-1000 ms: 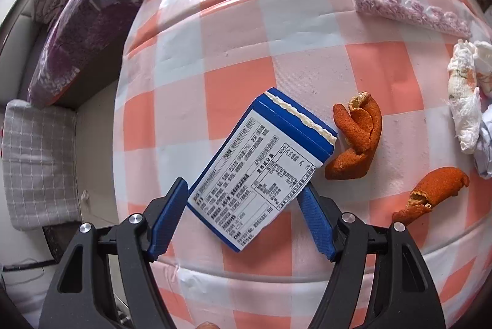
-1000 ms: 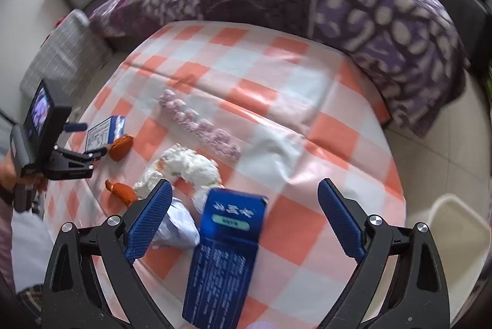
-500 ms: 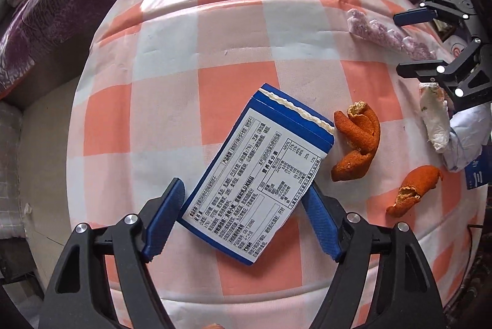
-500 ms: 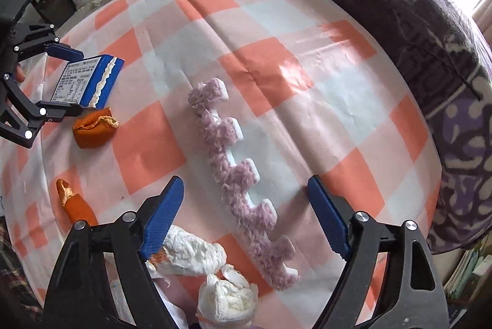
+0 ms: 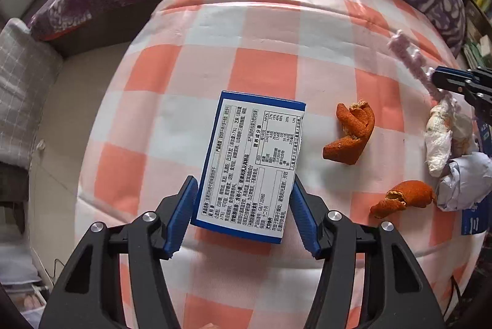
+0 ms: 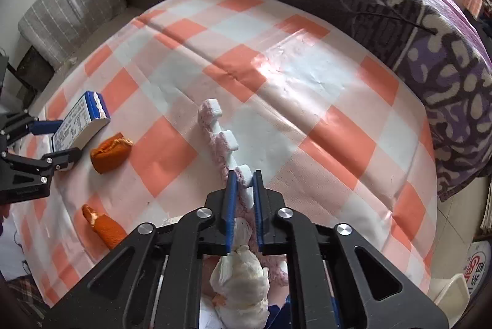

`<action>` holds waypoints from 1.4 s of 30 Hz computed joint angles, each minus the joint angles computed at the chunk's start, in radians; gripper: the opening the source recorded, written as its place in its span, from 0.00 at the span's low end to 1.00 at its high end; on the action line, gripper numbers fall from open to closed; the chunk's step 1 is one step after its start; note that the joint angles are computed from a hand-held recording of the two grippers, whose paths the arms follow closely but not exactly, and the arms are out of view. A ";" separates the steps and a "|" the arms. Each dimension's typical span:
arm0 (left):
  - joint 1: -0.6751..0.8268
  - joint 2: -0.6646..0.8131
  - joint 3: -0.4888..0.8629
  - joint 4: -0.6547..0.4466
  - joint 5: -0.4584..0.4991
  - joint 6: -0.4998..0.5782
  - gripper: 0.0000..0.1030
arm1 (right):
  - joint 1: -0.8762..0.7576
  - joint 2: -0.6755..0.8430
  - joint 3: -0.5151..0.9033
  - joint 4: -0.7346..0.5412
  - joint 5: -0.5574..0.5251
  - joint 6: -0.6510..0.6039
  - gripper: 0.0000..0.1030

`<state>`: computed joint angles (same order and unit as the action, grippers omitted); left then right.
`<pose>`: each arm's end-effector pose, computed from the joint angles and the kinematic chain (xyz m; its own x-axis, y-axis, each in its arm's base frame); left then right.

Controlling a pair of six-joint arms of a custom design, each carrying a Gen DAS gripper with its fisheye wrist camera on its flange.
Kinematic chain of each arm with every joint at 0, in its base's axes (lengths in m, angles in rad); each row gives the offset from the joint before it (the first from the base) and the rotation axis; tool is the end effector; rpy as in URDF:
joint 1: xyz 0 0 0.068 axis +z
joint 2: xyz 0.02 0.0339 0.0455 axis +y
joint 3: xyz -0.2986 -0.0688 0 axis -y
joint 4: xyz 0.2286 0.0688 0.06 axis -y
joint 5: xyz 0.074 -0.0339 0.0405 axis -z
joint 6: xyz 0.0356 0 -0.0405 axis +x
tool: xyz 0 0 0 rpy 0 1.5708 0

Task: Collect trash
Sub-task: 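Grasp the blue-and-white box with the left tool while the right grasps another pink strip, then lift the box with the left tool while the right tool lifts the pink strip, then carry the pink strip over the white bin and open the right tool while the left carries the box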

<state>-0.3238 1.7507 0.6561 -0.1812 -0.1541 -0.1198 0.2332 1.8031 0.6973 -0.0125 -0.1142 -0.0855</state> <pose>0.2513 -0.0786 0.1272 -0.9331 0.1886 -0.3062 0.1617 0.9806 0.1111 0.2838 0.0716 0.1283 -0.8481 -0.2886 -0.4444 -0.3518 0.9338 0.0648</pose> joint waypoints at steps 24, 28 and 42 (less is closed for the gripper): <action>-0.666 -0.434 0.187 -0.478 -0.389 -0.907 0.57 | -0.719 -0.790 -0.122 -0.486 -0.551 -0.239 0.08; -0.781 -0.340 0.215 -0.441 -0.463 -1.014 0.57 | -0.935 -0.778 -0.109 -0.580 -0.652 -0.405 0.08; -1.010 -0.037 0.406 -0.430 -0.656 -1.082 0.57 | -1.361 -0.591 -0.023 -0.705 -0.813 -0.708 0.08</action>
